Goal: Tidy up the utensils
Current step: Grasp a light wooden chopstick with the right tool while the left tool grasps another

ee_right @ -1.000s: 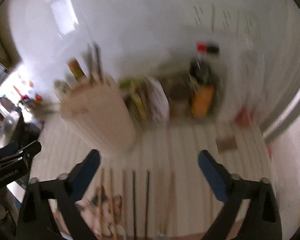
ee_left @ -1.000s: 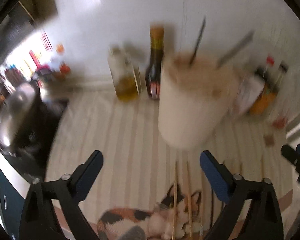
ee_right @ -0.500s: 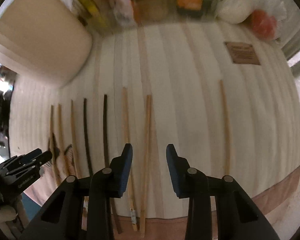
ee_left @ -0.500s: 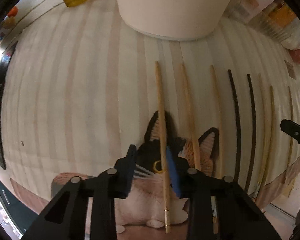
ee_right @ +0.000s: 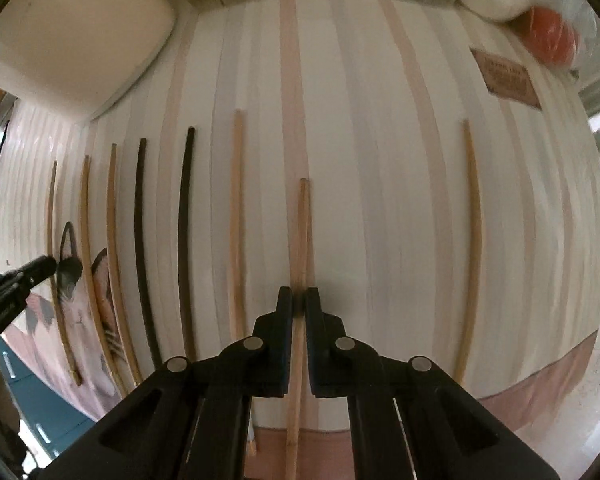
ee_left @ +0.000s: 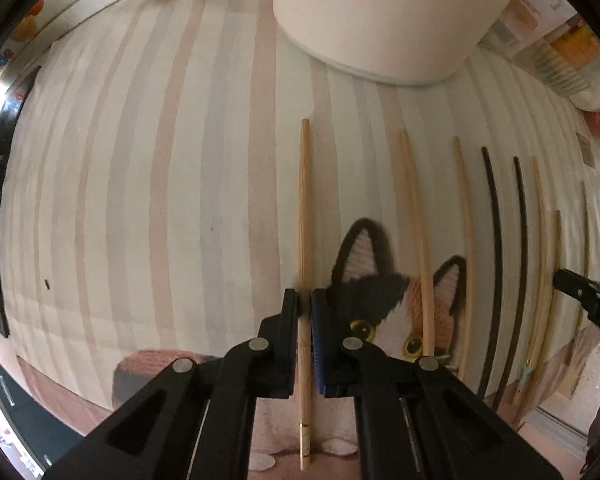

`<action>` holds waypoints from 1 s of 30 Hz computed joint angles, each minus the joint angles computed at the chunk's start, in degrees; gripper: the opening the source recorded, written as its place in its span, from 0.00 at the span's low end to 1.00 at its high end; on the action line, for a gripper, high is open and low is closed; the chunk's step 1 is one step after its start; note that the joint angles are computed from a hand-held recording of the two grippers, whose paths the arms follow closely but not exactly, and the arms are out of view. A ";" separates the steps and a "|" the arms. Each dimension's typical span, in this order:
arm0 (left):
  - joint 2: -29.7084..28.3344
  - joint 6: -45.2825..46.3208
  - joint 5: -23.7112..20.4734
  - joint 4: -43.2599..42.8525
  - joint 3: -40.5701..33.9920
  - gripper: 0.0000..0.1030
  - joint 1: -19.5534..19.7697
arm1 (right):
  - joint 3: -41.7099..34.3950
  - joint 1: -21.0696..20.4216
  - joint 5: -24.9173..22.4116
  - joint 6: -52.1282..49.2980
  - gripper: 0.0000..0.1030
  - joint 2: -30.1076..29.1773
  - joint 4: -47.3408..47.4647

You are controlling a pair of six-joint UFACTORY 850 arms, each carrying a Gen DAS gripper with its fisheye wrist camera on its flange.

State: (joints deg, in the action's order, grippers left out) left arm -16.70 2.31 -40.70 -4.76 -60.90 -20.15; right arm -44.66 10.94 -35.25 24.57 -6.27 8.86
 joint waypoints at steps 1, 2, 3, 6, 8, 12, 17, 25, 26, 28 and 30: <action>-0.08 0.72 -0.42 -1.27 -0.12 0.09 0.47 | -0.24 -0.45 -0.34 -0.50 0.07 -0.25 0.57; -0.09 2.44 -1.18 -3.48 -0.24 0.11 1.25 | -0.20 -0.86 -0.04 -0.78 0.07 -0.31 0.62; -0.29 4.51 -1.85 -5.59 -0.37 0.18 2.00 | -0.20 -1.44 0.28 -1.21 0.08 -0.48 0.63; -1.91 6.54 -3.98 -7.07 -2.46 0.22 2.97 | -1.73 -2.01 -0.19 -1.40 0.08 -1.93 -0.01; -2.32 5.84 -3.95 -5.29 -3.04 0.22 2.29 | -2.62 -1.72 -0.71 -0.71 0.09 -2.88 -1.46; -3.13 1.96 -3.98 -0.39 -5.02 0.14 -0.57 | -4.70 -1.03 -2.18 0.18 0.08 -4.95 -3.76; -4.06 -1.01 -2.99 3.39 -6.91 0.04 -1.79 | -8.32 -0.18 -1.88 0.65 0.05 -7.92 -4.64; 1.60 -1.02 -0.33 3.44 -5.34 0.04 -1.26 | -4.60 0.08 3.43 4.65 0.05 -0.92 -5.98; 2.32 -0.67 -0.08 3.04 -5.14 0.04 -0.97 | -4.41 0.20 3.87 5.29 0.05 -0.17 -6.33; 3.42 -0.37 0.28 2.60 -5.25 0.04 -0.73 | -4.22 -0.04 4.17 5.01 0.05 1.07 -6.28; 4.28 0.13 0.61 2.13 -5.66 0.04 -0.52 | -3.76 -0.16 4.92 4.79 0.05 2.33 -6.02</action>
